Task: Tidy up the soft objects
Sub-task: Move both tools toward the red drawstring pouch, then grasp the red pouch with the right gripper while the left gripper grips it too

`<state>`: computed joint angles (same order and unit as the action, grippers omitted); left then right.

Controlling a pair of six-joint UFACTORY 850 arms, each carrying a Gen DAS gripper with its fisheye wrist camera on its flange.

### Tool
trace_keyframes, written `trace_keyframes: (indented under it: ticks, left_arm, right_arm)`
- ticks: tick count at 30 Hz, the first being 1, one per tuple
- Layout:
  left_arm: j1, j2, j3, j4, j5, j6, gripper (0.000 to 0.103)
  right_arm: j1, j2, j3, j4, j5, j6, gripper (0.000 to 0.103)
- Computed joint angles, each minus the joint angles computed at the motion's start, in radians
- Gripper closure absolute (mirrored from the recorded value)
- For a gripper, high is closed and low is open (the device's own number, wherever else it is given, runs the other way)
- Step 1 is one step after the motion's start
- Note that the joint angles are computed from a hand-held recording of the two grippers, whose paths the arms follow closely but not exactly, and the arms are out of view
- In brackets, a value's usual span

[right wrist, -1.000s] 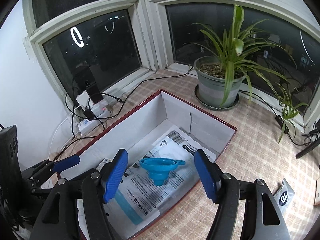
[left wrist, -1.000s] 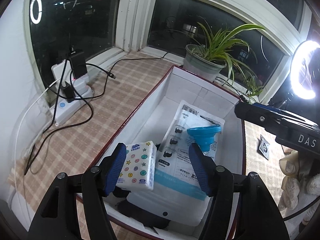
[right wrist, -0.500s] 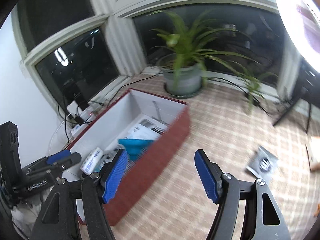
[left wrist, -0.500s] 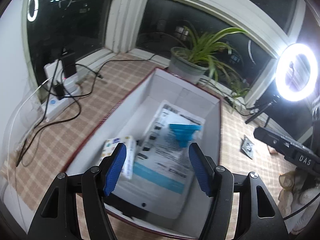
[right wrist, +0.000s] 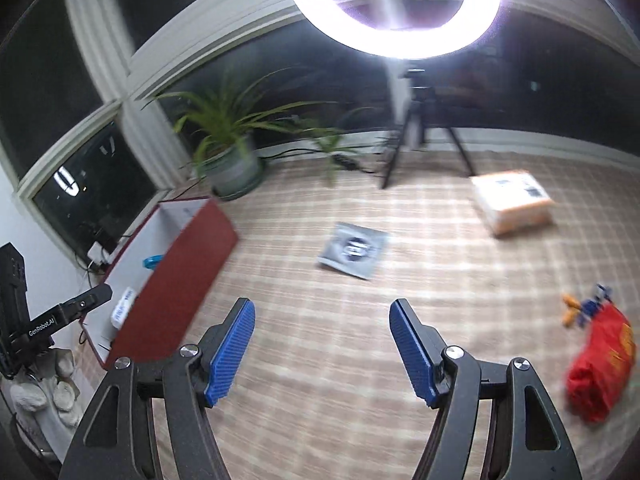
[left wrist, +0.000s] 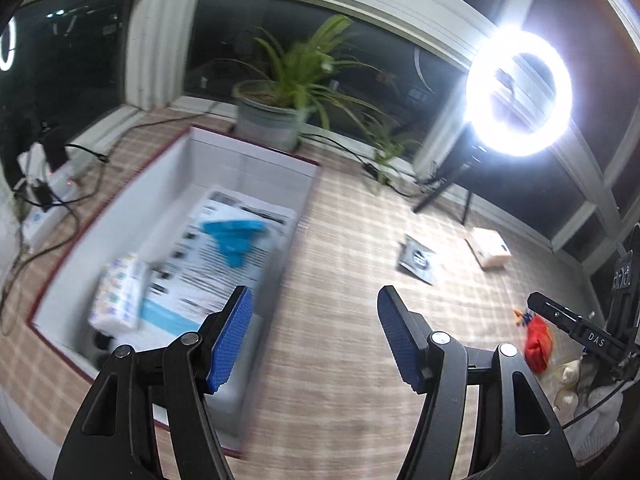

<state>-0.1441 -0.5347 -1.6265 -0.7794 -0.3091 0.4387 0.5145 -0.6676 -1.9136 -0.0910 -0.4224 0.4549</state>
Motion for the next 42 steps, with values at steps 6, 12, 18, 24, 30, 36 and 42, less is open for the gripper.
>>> trace_keyframes:
  ticks: [6, 12, 18, 24, 30, 36, 42]
  left_arm:
    - [-0.09, -0.002, -0.015, 0.097, 0.02, -0.127, 0.039]
    - [-0.195, -0.034, -0.055, 0.189, 0.025, -0.262, 0.039]
    - [-0.297, -0.117, -0.16, 0.249, -0.017, -0.35, 0.039]
    - [-0.385, -0.237, -0.321, 0.22, -0.111, -0.33, 0.039]
    - [-0.446, -0.347, -0.479, 0.21, -0.205, -0.33, 0.038]
    - [-0.481, -0.475, -0.676, 0.23, -0.314, -0.355, 0.038]
    - [-0.495, -0.601, -0.886, 0.269, -0.424, -0.412, 0.039]
  right_arm:
    - [-0.093, 0.147, 0.219, 0.118, 0.07, -0.126, 0.037]
    - [-0.216, 0.238, 0.355, 0.371, 0.071, -0.408, 0.037]
    - [-0.361, 0.255, 0.394, 0.643, 0.002, -0.716, 0.037]
    - [-0.481, 0.167, 0.311, 0.803, -0.166, -0.908, 0.037]
    - [-0.536, 0.051, 0.191, 0.867, -0.334, -0.978, 0.037]
    - [-0.568, -0.053, 0.077, 0.909, -0.46, -0.964, 0.037]
    - [-0.574, -0.11, 0.02, 0.919, -0.568, -0.967, 0.037]
